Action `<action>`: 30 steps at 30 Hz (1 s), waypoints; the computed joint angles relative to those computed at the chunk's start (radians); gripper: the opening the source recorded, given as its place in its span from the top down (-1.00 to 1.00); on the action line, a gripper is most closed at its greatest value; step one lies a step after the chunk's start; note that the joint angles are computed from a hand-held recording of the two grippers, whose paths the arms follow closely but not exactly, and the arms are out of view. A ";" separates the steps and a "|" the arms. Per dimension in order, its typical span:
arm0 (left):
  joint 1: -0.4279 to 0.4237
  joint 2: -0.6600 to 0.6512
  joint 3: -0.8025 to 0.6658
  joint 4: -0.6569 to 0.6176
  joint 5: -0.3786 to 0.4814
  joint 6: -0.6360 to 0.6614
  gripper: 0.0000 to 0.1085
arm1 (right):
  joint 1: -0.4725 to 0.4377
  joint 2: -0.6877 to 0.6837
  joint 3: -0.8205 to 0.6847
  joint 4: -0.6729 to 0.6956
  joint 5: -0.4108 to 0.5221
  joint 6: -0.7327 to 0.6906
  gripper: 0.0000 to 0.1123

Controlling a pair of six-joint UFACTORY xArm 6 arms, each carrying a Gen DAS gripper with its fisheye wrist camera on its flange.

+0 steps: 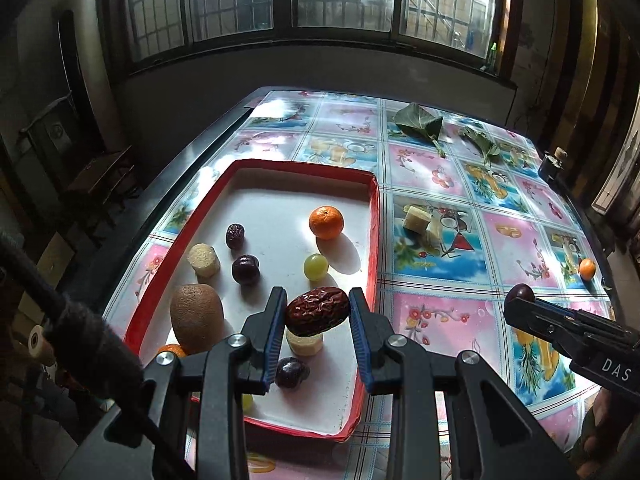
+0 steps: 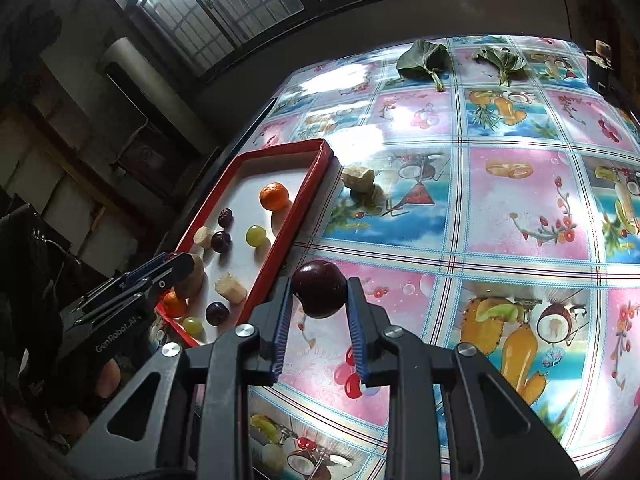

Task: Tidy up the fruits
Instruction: 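Carry the red date and dark red fruit over the red tray with both tools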

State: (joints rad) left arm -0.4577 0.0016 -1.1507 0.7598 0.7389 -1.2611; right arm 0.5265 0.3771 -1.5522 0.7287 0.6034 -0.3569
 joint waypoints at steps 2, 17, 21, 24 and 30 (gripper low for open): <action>0.005 -0.003 0.004 0.001 0.004 -0.003 0.44 | 0.005 0.005 -0.006 -0.002 0.002 0.002 0.49; 0.050 -0.013 0.039 -0.004 0.019 -0.019 0.44 | 0.036 0.103 -0.139 -0.030 0.052 0.026 0.48; 0.074 -0.019 0.056 -0.024 -0.005 -0.007 0.44 | 0.040 0.135 -0.180 -0.042 0.071 0.036 0.48; 0.105 -0.028 0.072 -0.044 -0.025 0.003 0.44 | 0.041 0.173 -0.235 -0.062 0.091 0.053 0.48; 0.186 -0.016 0.058 -0.109 -0.071 0.065 0.44 | 0.039 0.319 -0.458 -0.118 0.157 0.111 0.48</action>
State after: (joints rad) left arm -0.2720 -0.0140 -1.0927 0.6511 0.6675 -1.1961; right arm 0.5655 0.6957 -2.0104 0.6109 0.7600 -0.2462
